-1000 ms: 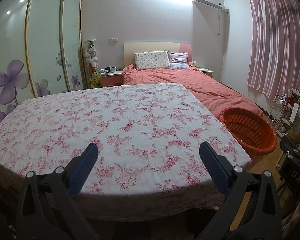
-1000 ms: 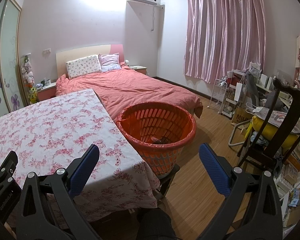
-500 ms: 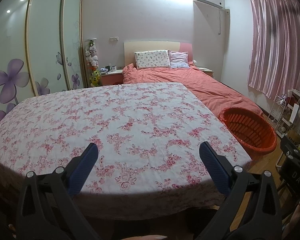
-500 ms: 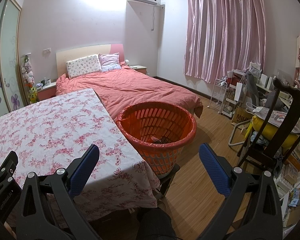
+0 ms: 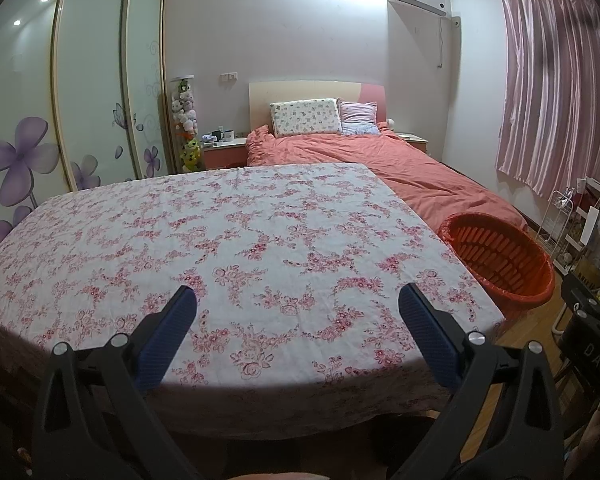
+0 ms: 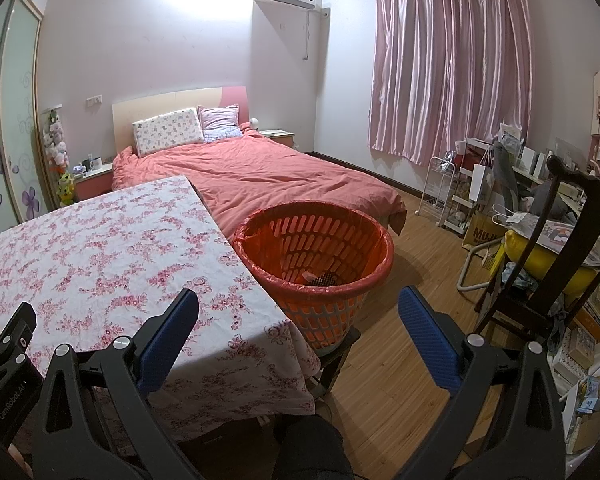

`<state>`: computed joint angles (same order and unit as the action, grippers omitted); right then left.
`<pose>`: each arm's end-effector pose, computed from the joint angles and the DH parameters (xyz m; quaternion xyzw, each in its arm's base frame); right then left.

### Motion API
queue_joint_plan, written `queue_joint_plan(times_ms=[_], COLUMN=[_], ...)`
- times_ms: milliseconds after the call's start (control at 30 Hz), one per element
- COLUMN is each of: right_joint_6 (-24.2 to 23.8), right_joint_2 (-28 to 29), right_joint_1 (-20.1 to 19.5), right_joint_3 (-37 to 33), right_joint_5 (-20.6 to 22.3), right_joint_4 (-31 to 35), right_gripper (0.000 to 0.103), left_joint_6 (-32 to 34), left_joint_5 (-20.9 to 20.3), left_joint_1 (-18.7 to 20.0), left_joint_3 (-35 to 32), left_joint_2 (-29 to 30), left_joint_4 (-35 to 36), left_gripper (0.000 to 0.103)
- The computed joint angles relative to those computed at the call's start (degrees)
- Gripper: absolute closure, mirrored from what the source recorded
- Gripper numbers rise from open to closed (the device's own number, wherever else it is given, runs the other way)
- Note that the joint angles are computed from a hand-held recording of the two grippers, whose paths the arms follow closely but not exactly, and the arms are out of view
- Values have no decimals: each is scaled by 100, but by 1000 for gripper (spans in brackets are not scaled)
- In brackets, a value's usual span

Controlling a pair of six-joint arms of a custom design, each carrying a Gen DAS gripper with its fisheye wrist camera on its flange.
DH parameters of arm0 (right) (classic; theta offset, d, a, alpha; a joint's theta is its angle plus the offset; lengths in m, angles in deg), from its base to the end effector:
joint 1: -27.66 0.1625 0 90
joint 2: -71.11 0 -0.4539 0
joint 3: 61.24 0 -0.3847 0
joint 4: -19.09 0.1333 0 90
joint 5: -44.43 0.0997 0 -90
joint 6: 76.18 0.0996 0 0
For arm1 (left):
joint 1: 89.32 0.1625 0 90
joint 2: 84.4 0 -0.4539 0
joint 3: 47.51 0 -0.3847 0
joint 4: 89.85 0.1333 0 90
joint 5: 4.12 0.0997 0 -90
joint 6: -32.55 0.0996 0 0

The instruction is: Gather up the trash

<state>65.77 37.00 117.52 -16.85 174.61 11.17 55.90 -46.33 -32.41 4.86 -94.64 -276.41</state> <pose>0.0670 -0.8264 0.2456 -0.0048 -0.7181 0.5334 0.4469 -0.2875 -0.8205 0.0273 0.2212 0.8040 -0.4472 0.3234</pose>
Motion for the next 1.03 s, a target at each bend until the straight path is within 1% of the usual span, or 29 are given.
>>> queue_joint_plan(times_ms=[1033], right_joint_6=[4], right_joint_2=[8], right_joint_1=[-1], right_joint_3=[-32], right_joint_5=[5], right_joint_4=[32], right_gripper=[4], left_joint_6=[-66], left_joint_5=[16], left_joint_1=[24], left_joint_3=[20], left_joint_2=[-13], left_joint_4=[59], left_gripper=[4])
